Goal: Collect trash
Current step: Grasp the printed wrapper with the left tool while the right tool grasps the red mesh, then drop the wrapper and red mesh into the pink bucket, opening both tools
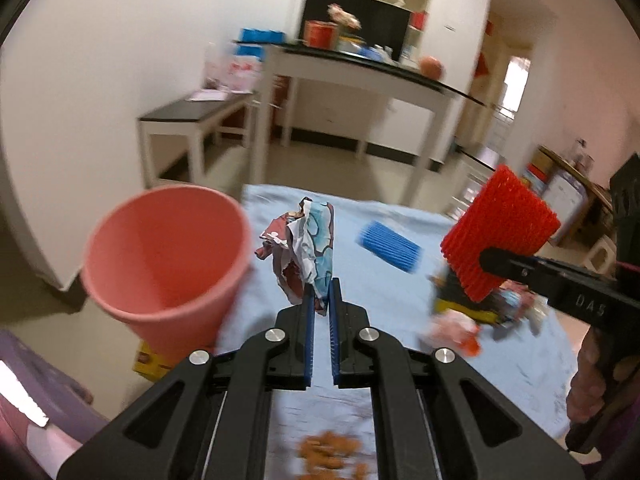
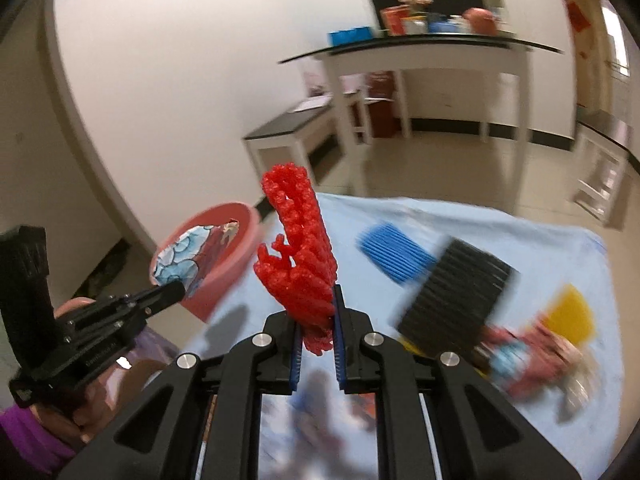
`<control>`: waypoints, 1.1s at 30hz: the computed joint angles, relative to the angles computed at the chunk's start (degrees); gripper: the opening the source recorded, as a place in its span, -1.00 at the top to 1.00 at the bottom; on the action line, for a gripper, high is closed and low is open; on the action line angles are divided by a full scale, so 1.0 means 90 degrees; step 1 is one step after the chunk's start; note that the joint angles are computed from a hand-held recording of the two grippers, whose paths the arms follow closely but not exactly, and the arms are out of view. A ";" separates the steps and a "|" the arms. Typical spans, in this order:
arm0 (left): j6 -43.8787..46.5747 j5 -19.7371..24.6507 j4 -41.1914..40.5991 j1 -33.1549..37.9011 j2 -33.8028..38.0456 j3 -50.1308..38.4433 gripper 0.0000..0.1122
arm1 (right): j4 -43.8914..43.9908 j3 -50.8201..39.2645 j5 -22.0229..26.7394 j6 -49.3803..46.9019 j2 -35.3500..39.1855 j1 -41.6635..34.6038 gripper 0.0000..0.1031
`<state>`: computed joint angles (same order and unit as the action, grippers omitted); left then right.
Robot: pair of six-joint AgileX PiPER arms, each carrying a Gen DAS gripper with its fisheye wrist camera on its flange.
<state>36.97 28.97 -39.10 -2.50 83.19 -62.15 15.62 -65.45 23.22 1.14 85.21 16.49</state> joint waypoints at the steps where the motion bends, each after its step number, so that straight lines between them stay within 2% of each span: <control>1: -0.0011 0.0006 0.0019 0.0137 0.0020 -0.0050 0.89 | 0.0123 -0.0436 0.0076 -0.0103 0.0333 0.0144 0.77; 7: -0.0209 0.0123 0.0311 0.0982 0.0338 -0.0481 0.89 | 0.0259 -0.2663 0.0687 -0.0027 0.2033 0.0783 0.77; 13: -0.0221 0.0187 0.0449 0.1392 0.0906 -0.0850 0.89 | -0.0184 -0.5574 0.1975 0.0680 0.4079 0.1211 0.76; 15: -0.0282 0.0210 0.0482 0.1469 0.1156 -0.1011 0.89 | -0.0232 -0.6258 0.2325 0.0804 0.4557 0.1238 0.75; 18: -0.0407 0.0252 0.0493 0.1574 0.1390 -0.1195 0.88 | -0.0342 -0.7299 0.2855 0.1084 0.5252 0.1305 0.69; 21: -0.0373 0.0498 0.0348 0.1724 0.1642 -0.1429 0.85 | -0.0448 -0.7945 0.3166 0.1245 0.5703 0.1351 0.39; 24: -0.0173 0.0612 0.0163 0.1849 0.1730 -0.1478 0.84 | -0.0447 -0.8030 0.3094 0.1213 0.5852 0.1317 0.15; 25: -0.0144 0.0656 0.0144 0.1872 0.1768 -0.1525 0.84 | -0.0386 -0.7744 0.2946 0.1106 0.5732 0.1266 0.11; 28: -0.0078 0.0724 -0.0003 0.1907 0.1786 -0.1549 0.84 | -0.0344 -0.7744 0.2907 0.1029 0.5733 0.1216 0.05; 33: 0.0208 0.0765 -0.0372 0.1963 0.1571 -0.1363 0.84 | -0.0253 -0.6564 0.2300 0.0831 0.5027 0.1182 -0.01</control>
